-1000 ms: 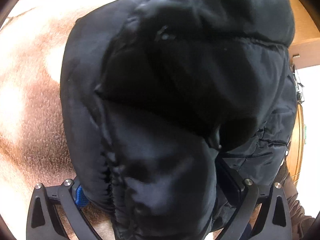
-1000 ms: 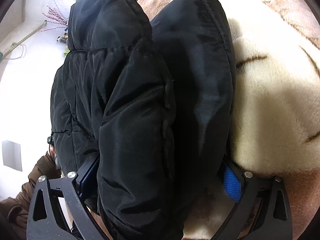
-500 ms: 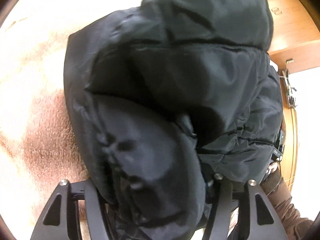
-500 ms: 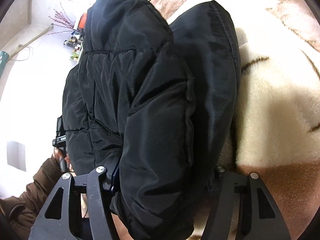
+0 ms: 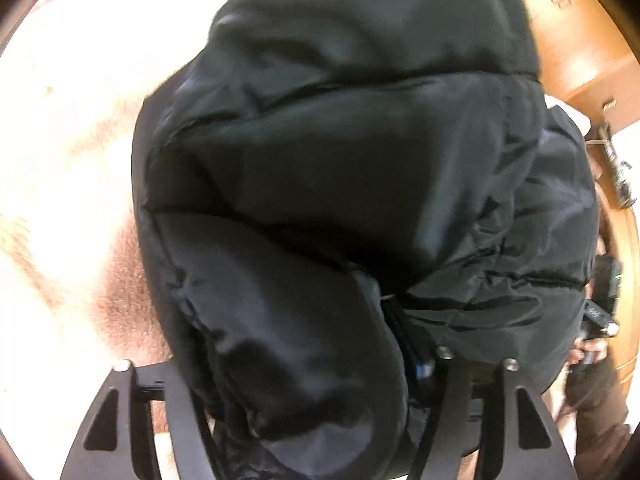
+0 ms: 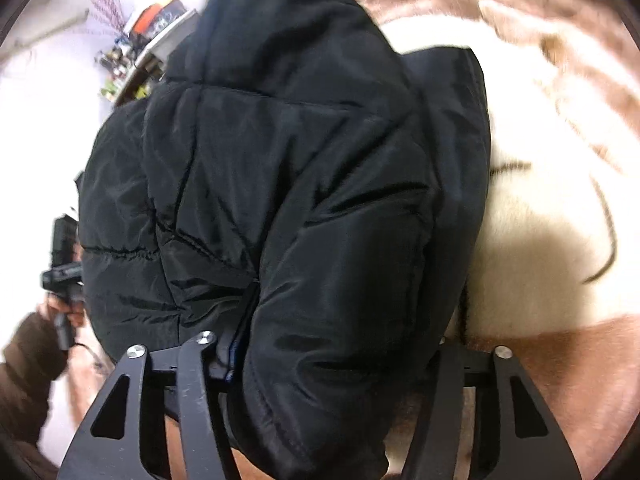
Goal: Fold large clothes
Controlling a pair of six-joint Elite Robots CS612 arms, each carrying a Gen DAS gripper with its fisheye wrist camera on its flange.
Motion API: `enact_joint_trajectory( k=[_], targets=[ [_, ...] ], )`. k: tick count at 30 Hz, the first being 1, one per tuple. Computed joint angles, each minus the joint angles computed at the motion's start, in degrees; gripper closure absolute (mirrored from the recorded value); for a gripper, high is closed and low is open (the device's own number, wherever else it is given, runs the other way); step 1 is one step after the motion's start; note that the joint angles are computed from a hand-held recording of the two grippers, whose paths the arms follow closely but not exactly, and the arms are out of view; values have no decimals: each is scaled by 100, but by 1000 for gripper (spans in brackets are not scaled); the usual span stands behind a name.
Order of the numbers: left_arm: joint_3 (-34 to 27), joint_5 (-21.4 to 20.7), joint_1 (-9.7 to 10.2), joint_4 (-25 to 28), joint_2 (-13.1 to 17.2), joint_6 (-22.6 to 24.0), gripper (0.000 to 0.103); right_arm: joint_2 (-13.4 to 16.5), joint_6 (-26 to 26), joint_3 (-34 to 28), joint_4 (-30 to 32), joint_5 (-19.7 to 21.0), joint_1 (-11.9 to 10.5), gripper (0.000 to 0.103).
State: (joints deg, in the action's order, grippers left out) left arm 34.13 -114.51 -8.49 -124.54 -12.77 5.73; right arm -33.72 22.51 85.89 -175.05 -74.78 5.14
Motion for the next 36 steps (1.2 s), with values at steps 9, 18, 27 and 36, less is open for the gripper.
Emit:
enact_joint_trajectory(
  k=[9,18,27,36],
  targets=[
    [1574,804,-271,-1532,-795,-227,65,-157,-152,-114,219,-1743,504,65],
    [2282,661,-241,-2384,-1210,-240,70,-285,-435,-70,-27,-2814,783,69],
    [2987,327,1,-3252,-1593,-319,72,-506,-812,233,-884,-3096,957,71],
    [3672,352,263,-4159,-1926,-364,73,-371,-965,-181,-1134,-3108,1249,71]
  ],
)
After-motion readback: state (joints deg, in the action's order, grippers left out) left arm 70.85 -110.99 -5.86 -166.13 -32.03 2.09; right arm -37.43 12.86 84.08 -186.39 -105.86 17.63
